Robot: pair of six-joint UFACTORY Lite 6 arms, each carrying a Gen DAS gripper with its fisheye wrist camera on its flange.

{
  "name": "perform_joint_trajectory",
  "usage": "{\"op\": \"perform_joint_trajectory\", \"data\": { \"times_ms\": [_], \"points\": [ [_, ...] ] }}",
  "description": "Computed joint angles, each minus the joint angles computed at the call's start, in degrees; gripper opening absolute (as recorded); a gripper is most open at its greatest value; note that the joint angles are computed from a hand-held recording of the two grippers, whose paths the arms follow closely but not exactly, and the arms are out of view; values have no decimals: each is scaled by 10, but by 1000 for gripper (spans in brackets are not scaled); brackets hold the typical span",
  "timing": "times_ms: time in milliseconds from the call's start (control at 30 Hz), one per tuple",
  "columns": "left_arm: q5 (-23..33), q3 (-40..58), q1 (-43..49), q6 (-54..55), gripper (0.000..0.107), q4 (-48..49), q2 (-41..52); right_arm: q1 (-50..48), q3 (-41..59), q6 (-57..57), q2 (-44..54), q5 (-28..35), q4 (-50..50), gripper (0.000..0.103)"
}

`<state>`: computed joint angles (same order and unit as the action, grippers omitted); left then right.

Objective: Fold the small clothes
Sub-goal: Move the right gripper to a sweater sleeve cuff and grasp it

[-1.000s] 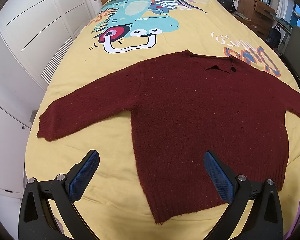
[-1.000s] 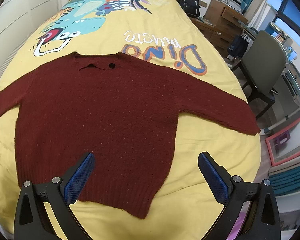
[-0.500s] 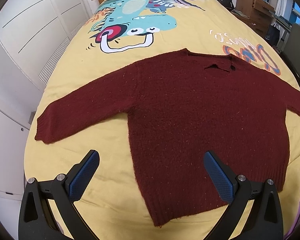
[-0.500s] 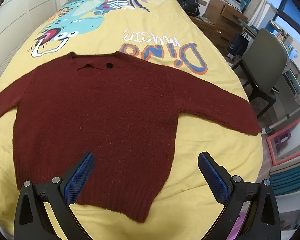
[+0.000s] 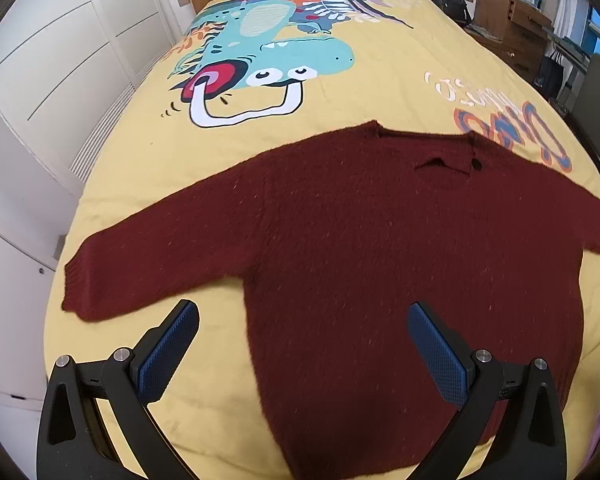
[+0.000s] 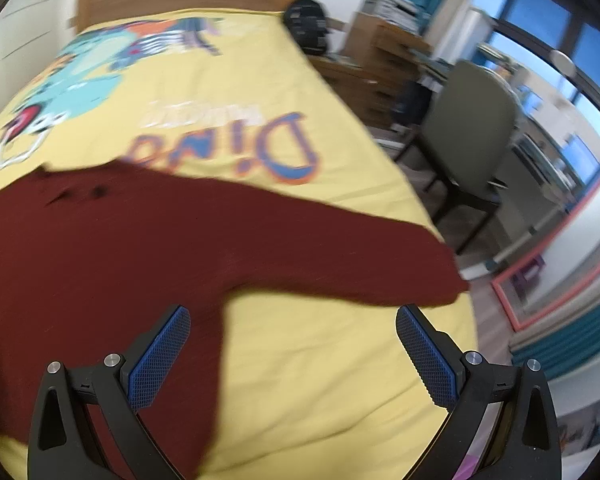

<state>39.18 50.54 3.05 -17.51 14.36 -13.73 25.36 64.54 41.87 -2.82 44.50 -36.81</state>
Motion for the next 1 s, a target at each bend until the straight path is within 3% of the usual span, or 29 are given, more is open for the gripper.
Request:
{"op": "perform_joint_trajectory", "data": {
  "times_ms": [100,200,333,500,633,733,900,1000],
  "points": [
    [-24,22,17,25,102,-35,37,-92,22,-19,52,-41,-19,103],
    [-40,39,23,19,102,-28,76,-197,58,-102,118,-112,48,103],
    [-61,45,29,15,102,-14,122,-299,145,-187,242,-139,142,103],
    [-91,39,50,7,102,-1,177,-370,268,-238,390,-114,231,102],
    [-109,20,66,-3,102,8,192,-400,344,-228,481,-94,243,103],
    [-120,-3,73,-18,102,19,199,-412,386,-203,529,-89,239,103],
    [-129,-23,81,-13,102,17,213,-448,441,-251,585,-79,336,102],
    [-133,-30,87,-15,102,22,216,-452,482,-258,611,-61,357,94]
  ]
}}
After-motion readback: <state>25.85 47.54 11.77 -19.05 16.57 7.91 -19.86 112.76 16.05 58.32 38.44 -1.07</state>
